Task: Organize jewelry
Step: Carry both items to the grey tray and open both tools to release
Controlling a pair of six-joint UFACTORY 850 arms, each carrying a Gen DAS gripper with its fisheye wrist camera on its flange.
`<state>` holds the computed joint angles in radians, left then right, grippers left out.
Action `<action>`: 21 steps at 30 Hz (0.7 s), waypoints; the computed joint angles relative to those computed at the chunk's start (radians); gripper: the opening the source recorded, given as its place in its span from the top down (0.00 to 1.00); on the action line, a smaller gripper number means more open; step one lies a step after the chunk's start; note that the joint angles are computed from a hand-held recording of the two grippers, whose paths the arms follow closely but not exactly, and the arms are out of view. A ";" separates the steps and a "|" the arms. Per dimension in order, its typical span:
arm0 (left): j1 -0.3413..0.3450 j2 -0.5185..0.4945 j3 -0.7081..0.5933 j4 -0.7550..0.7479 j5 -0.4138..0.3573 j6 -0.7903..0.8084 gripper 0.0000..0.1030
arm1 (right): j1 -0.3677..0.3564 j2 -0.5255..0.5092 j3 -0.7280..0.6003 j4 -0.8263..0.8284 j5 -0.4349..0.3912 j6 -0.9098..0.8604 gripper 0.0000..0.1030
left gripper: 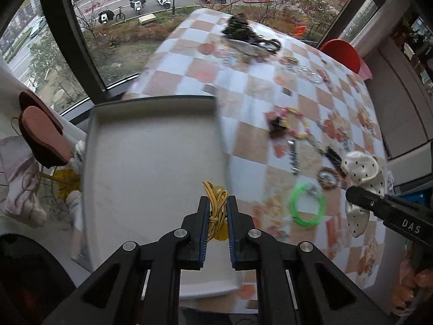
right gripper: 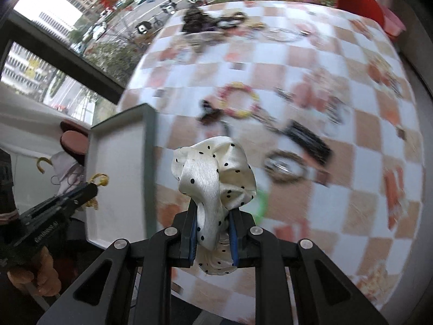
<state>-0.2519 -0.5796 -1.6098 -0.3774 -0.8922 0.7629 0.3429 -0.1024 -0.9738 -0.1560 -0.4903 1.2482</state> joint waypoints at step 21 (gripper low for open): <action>0.016 -0.430 -0.504 0.177 -0.034 -0.118 0.84 | -0.088 -0.612 -0.616 0.469 -0.048 -0.557 0.80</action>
